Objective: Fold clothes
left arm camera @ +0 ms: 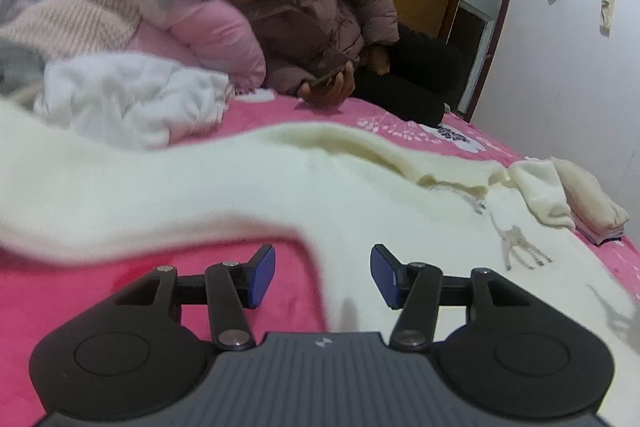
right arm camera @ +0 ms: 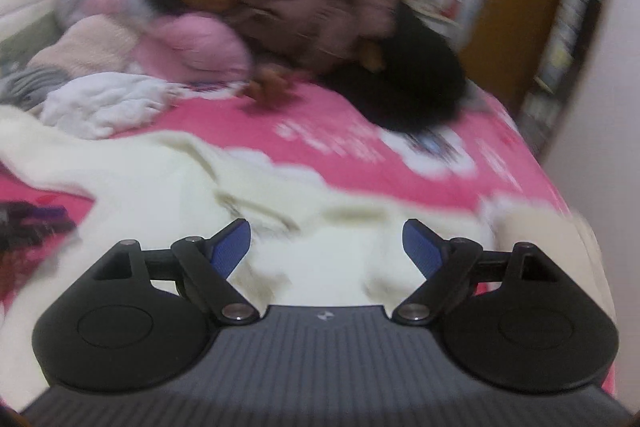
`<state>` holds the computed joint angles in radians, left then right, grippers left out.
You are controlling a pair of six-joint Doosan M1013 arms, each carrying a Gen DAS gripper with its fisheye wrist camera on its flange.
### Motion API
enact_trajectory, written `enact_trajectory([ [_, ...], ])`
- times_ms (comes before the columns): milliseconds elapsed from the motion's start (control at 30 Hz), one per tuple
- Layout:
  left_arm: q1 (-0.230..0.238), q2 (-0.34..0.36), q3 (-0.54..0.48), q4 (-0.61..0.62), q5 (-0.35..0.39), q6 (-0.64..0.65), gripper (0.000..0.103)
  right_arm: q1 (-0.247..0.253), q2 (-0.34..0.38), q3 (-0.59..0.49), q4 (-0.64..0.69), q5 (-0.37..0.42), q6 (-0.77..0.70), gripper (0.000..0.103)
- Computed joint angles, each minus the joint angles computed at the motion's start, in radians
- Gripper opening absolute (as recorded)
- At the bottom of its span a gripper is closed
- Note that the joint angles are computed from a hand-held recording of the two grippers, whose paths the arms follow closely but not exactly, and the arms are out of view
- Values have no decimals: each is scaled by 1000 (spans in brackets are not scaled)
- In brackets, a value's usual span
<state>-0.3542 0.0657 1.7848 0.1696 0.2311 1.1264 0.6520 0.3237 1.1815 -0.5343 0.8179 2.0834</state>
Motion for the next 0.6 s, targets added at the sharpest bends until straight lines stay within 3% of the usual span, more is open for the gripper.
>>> enact_trajectory([
  [100,-22,11,-50,-34,58,73,54,-18,-66,117,-59,-8,138,83],
  [233,-60,59,-140,-109,133,207,54,-53,-82,196,-56,-73,235,82],
  [433,-103,166,-233,-161,131,262,54,-122,-41,218,111,-217,275,79],
  [600,-104,234,-262,-252,111,265,54,-164,10,196,140,-257,395,74],
])
